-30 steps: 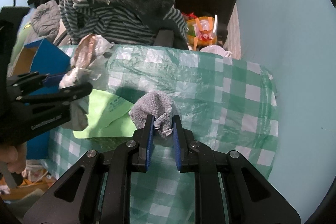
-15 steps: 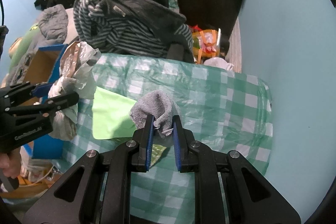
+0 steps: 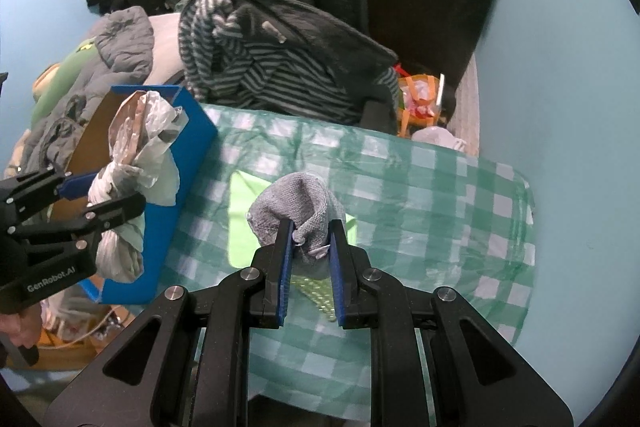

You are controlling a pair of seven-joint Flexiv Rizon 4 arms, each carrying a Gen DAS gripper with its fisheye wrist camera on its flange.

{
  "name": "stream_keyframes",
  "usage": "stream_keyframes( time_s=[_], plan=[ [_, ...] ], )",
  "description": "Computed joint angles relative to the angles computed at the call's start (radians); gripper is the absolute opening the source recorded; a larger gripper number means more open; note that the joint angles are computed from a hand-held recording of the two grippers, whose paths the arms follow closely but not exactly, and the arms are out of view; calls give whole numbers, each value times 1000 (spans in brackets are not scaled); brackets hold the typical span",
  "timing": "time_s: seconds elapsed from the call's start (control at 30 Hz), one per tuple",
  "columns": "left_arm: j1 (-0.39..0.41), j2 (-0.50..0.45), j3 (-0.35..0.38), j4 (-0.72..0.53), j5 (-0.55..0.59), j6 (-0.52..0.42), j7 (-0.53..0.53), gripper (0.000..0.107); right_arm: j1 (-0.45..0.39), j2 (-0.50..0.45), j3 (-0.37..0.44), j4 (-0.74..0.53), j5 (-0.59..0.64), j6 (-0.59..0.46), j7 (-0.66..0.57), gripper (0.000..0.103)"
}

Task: Organize soft objects
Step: 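Carry the plastic bundle and the small grey sock over the box, then open the left tool to drop the bundle while the right tool drops the grey sock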

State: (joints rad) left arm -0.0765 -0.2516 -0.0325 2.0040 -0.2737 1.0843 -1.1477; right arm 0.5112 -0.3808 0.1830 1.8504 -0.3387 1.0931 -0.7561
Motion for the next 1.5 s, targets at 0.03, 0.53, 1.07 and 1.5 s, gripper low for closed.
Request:
stream_keyframes(
  time_s=[0.03,0.53,1.07,1.5],
  plan=[
    [5,7,0,8,-9,1,9,44,6,-3,2,-7,-1,-5,2,16],
    [73,80,48,83,-51,10,47,44,76,-69,21,-134,2,-47,-18,16],
    [144,71,80,80,-52,3,68,44,135,-199,36,-344,48,-103,-120,16],
    [196,25,101,52,-32,-13,56,44,182,-337,52,-569,114,-195,-253,16]
  ],
)
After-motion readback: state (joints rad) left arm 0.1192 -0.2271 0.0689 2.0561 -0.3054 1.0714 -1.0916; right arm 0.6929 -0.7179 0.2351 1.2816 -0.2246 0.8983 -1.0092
